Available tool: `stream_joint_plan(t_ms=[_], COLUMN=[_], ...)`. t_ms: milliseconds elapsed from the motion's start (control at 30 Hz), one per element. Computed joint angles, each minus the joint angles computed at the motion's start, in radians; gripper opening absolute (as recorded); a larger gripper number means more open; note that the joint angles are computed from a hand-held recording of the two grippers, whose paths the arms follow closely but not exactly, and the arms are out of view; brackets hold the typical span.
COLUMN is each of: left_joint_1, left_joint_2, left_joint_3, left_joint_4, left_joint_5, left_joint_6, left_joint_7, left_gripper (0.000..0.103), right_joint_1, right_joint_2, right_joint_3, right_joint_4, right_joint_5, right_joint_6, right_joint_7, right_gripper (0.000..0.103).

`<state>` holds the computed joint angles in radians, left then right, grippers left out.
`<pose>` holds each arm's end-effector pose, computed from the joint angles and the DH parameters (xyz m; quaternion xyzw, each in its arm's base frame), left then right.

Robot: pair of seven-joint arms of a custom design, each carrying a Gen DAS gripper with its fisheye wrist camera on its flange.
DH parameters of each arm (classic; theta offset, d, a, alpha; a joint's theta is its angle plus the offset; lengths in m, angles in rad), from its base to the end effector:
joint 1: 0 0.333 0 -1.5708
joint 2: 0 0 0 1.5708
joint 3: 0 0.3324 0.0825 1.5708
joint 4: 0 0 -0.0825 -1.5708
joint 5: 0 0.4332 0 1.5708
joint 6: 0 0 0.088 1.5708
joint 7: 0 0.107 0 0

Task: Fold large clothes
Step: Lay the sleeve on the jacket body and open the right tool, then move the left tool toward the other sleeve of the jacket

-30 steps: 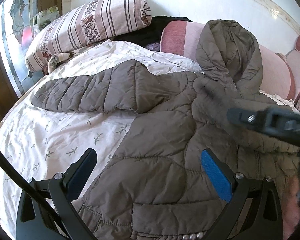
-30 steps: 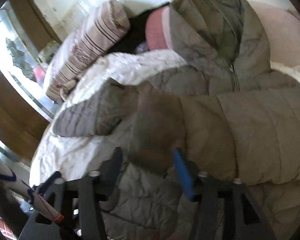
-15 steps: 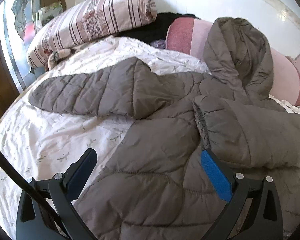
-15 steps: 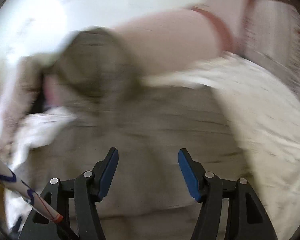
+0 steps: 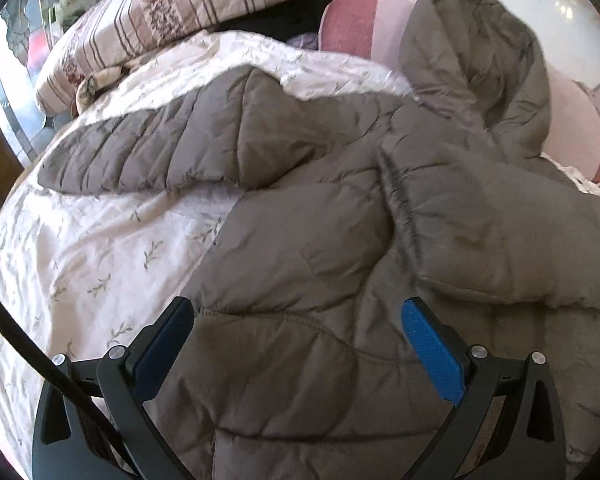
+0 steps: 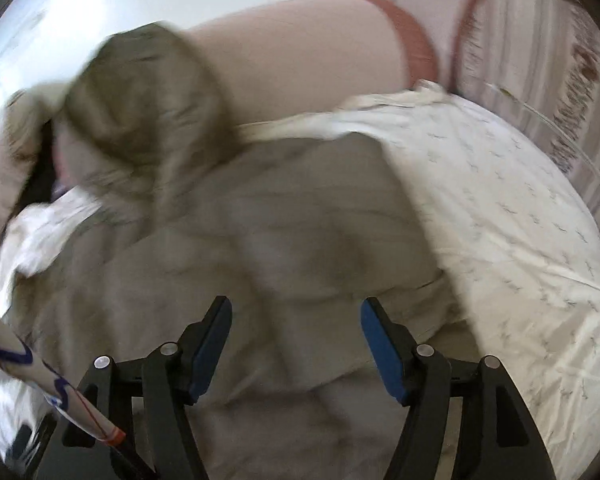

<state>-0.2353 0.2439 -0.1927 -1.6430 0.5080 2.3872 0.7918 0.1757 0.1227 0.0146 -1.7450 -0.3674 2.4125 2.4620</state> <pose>0.6676 -0.2851 0.5315 -0.7002 0.6431 -0.2055 0.2323 0.6798 0.1284 0.5594 -0.4881 0.8175 -0.2126 0.2197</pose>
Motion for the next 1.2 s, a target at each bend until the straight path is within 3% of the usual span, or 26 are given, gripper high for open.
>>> stream_joint_plan(t_ms=[233,600,833,1200], left_joint_1=[0.005,-0.007,-0.022,-0.040], left_joint_2=[-0.081,-0.147,-0.141,-0.082], left_joint_3=[-0.006,-0.017,-0.026,-0.025], left_joint_4=[-0.084,-0.164,-0.170,-0.116], left_joint_5=[0.012,0.081,0.125,0.121], left_joint_6=[0.078,0.085,0.048,-0.014], left_joint_7=[-0.006,-0.021,-0.022,-0.009], left_gripper=[0.103,0.103,0.103,0.103], right_joint_1=[0.070,0.140,0.161,0.161], right_joint_2=[-0.059,-0.218,-0.230,-0.230], right_joint_3=[0.056,0.087,0.101,0.103], right_joint_4=[-0.074,-0.280,-0.328,-0.356], right_joint_5=[0.027,-0.030,-0.106,-0.180], right_joint_6=[-0.001,-0.071,-0.104,-0.073], right_joint_7=[-0.076,-0.045,-0.069,-0.043], right_gripper=[0.071,0.072,0.081,0.089])
